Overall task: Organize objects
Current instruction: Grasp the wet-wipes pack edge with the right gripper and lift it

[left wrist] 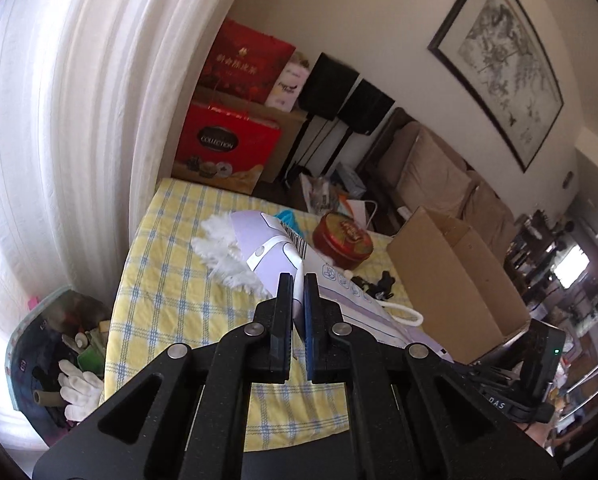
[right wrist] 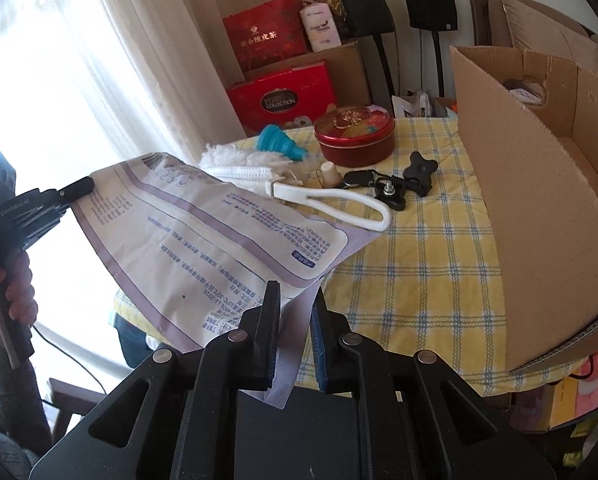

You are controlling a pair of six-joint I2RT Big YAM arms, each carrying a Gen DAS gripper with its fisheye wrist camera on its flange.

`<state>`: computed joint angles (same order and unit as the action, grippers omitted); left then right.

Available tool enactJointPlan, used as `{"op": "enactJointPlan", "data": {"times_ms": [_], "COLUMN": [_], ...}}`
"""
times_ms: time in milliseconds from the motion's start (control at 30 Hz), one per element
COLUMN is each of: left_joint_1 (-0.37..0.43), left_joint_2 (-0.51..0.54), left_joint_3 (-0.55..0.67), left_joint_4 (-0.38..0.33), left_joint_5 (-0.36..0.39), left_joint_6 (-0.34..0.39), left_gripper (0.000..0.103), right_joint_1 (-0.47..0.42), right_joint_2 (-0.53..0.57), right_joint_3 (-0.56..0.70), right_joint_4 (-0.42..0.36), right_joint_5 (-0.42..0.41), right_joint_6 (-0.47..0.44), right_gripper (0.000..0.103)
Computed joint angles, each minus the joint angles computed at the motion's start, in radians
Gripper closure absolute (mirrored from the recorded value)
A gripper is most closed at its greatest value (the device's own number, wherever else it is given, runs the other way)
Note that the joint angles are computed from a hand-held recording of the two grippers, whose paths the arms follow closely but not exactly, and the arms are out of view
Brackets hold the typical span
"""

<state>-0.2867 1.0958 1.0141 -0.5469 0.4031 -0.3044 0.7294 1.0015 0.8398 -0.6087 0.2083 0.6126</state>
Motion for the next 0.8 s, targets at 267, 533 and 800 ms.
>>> {"op": "enactJointPlan", "data": {"times_ms": [267,533,800], "left_joint_1": [-0.091,-0.231,-0.361], "left_joint_2": [0.069,0.226,0.442], "left_joint_3": [0.209,0.44,0.707], "left_joint_4": [-0.033,-0.082,-0.17], "left_joint_5": [-0.019,-0.048,-0.055], "left_joint_6": [0.03,0.023,-0.013], "left_gripper": [0.099,0.099,0.099], "right_joint_1": [0.009,-0.049,-0.218], "right_joint_2": [-0.115,-0.212,-0.3], "right_joint_3": [0.018,0.062,0.072], "right_joint_4": [-0.026,-0.142,-0.255], "right_joint_5": [0.054,0.148,0.086], "right_joint_6": [0.002,-0.006,-0.019], "right_gripper": [0.089,0.089,0.089]}}
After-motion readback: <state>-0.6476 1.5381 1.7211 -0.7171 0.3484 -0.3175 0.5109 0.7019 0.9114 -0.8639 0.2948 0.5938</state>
